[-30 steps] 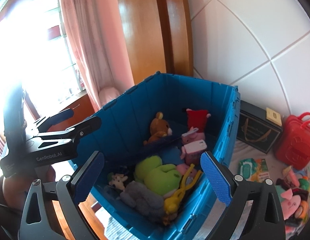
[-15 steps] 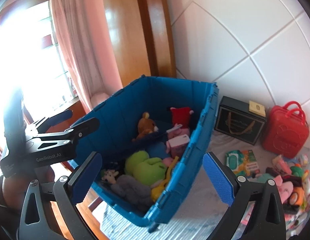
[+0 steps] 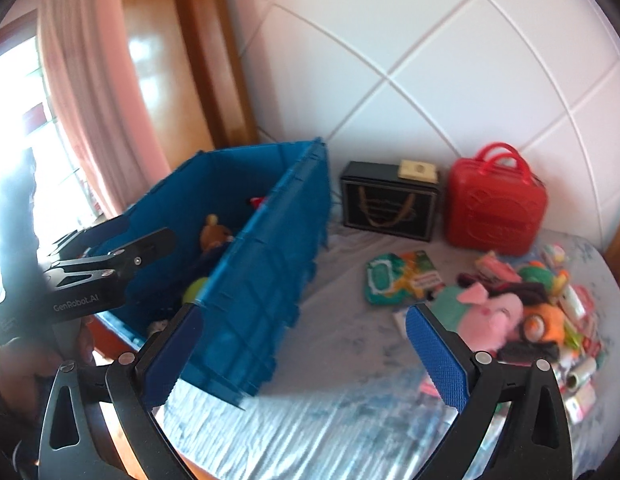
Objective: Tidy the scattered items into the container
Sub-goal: 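Move both tools back toward the pink tissue packs on the bed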
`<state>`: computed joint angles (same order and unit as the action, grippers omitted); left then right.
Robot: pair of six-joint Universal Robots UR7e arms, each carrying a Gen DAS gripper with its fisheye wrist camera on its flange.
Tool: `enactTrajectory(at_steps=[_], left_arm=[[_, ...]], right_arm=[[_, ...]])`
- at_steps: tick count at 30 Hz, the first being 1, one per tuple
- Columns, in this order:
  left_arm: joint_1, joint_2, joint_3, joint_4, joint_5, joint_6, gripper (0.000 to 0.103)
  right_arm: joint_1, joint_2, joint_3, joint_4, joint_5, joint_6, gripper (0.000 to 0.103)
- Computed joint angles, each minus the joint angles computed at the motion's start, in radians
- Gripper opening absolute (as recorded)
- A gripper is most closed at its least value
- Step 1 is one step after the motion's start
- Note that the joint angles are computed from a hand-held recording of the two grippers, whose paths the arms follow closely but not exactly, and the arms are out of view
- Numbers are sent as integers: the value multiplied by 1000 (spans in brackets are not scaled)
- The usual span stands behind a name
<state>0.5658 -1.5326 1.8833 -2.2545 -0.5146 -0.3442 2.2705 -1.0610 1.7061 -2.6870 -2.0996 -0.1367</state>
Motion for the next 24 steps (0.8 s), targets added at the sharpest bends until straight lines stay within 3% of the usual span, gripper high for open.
enactTrajectory(at_steps=[14,21,24], left_arm=[[61,285,6,-187,-275,129,103],[122,445,-17,-261,-405,241,103],[152,523,-38,-299,-473,349,103]], right_arm=[[-208,-276,251,31,-96,36,103],[-338,-344,355,20,-98,20,103],[-391,-354,387,22,-97,18,103]])
